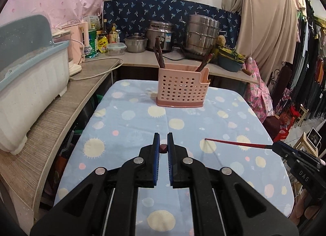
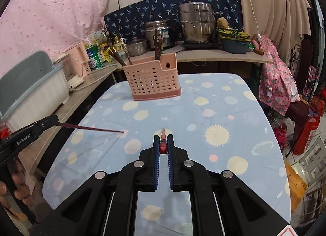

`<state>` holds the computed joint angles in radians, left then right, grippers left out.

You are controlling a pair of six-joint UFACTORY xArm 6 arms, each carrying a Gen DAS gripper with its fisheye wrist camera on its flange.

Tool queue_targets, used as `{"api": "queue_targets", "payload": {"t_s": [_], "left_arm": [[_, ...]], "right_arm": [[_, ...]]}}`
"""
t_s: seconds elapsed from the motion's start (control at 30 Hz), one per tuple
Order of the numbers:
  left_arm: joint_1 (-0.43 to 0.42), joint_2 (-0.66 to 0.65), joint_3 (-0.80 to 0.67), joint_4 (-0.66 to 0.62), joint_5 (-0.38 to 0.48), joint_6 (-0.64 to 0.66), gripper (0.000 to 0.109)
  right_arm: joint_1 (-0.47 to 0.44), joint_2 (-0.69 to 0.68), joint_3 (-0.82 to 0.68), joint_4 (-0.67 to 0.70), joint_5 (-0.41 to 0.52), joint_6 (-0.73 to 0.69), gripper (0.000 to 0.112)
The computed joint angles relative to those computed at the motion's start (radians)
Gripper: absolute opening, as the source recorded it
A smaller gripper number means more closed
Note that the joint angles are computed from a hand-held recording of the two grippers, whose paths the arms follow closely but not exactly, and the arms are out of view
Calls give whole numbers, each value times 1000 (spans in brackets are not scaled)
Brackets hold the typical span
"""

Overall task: Organize utensils
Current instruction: 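Lift both held chopsticks and carry them above the pink basket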

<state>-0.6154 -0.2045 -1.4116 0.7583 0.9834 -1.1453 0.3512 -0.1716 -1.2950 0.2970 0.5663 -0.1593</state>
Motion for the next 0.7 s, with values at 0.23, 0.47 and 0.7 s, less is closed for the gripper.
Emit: {"api": "queue_targets", "payload": {"t_s": [0.23, 0.47, 0.7], "left_arm": [[30, 49, -97, 24, -16, 29, 7], [75, 113, -196, 19, -50, 72, 7], [109, 182, -293, 4, -60, 117, 7]], "right_arm": [[4, 75, -146, 20, -7, -8, 7], [8, 170, -293, 43, 2, -10, 7], [5, 261, -423, 43, 17, 13, 7]]}}
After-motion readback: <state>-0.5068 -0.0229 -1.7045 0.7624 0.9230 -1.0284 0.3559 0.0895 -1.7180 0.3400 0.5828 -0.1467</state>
